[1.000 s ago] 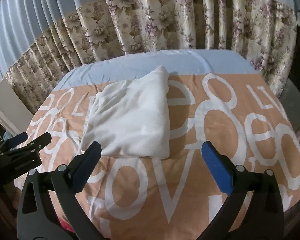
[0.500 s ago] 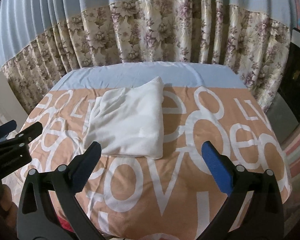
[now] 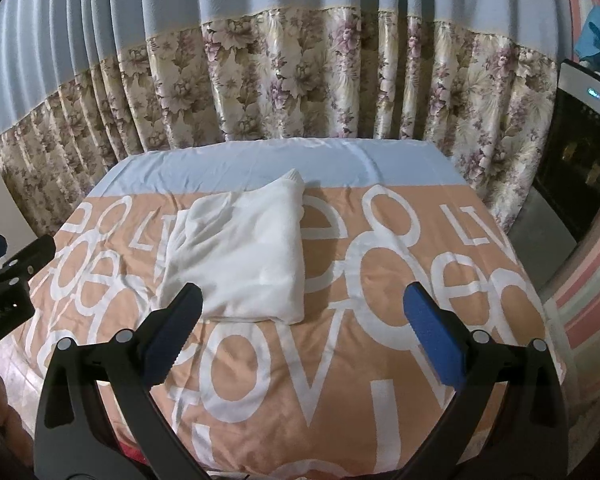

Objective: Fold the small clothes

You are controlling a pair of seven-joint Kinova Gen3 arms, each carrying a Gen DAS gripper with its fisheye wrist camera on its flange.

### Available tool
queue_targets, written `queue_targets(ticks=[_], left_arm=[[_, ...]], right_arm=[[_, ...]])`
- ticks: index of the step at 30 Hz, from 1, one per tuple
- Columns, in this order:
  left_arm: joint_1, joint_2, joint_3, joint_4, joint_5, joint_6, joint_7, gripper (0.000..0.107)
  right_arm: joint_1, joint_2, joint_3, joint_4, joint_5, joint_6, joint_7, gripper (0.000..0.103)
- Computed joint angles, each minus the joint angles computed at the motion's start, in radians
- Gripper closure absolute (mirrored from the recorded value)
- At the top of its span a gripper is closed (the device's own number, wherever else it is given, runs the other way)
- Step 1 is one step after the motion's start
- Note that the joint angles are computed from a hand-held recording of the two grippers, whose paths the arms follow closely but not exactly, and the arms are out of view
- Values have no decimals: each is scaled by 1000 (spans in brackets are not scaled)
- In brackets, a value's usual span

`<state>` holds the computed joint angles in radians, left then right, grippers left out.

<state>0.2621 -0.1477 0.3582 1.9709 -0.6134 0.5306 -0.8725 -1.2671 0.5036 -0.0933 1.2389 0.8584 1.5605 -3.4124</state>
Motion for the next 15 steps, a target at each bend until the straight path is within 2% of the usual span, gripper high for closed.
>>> queue_targets(ticks=[6,15], left_arm=[[-1,-6,-17,7,24,-15,-36,16],[-3,-1,4,-12,35,7,-36,16]], right_arm=[[-3,6,2,-14,1,19,7,3],[5,2,2,-9,-4,14,9,3]])
